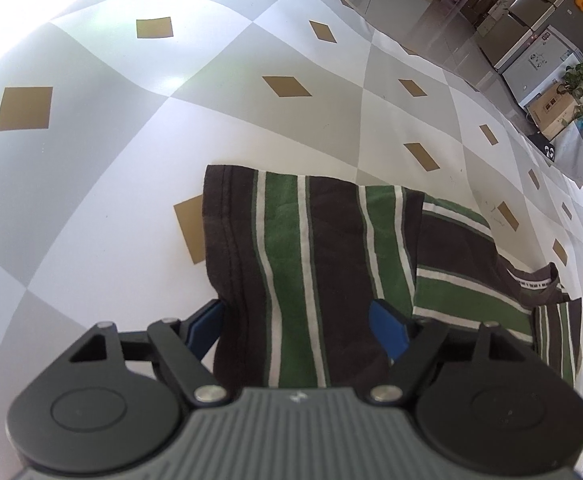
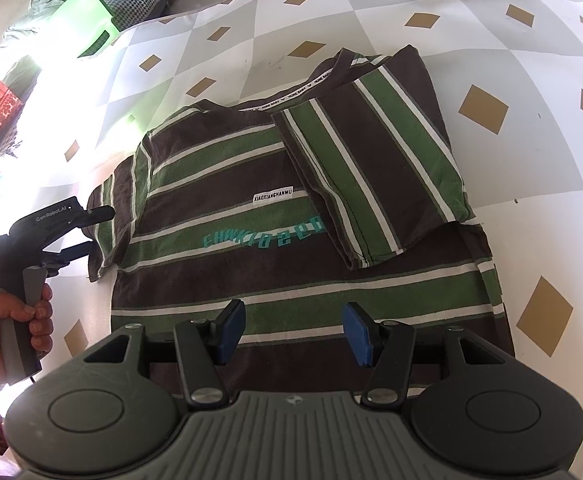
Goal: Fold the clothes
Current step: 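Move the left gripper to the newly folded side and close on it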
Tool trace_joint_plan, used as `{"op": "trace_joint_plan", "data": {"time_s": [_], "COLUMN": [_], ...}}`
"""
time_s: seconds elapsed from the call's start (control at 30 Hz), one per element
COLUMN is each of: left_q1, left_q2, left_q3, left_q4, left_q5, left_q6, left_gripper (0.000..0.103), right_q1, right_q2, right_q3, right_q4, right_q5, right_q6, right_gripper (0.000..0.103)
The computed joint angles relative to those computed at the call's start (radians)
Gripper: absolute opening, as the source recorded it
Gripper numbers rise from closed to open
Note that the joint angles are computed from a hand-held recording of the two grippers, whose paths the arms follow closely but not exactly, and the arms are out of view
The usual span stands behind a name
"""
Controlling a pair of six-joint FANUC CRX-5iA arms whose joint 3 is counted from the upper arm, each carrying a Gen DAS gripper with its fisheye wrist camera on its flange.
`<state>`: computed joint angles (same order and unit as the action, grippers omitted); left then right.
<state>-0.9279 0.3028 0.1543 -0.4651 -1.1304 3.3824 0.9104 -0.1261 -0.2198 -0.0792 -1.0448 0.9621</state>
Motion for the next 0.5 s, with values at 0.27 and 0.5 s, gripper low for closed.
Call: {"op": "trace_joint_plan", "data": {"time_s": [0.27, 0.5], "left_q1": [-0.018, -0.03], "left_q2": [-0.01, 0.011], "left_q3": [-0.008, 0.022], "left_q4": [-0.044, -0.06], "left_q5": [-0.023, -0.062], "left_q6": [0.108, 0.148], "left_gripper": [0.054, 0.056], "right_q1": [0.001, 0.003], "right_q2": [0.009, 0.008], "right_q3": [0.004, 0.004], "right_q4": [0.002, 0.005], "right_q5": [-0.006, -0.011], "right_q6": [-0.001, 0.002], "right_gripper": [0.053, 0.053]}}
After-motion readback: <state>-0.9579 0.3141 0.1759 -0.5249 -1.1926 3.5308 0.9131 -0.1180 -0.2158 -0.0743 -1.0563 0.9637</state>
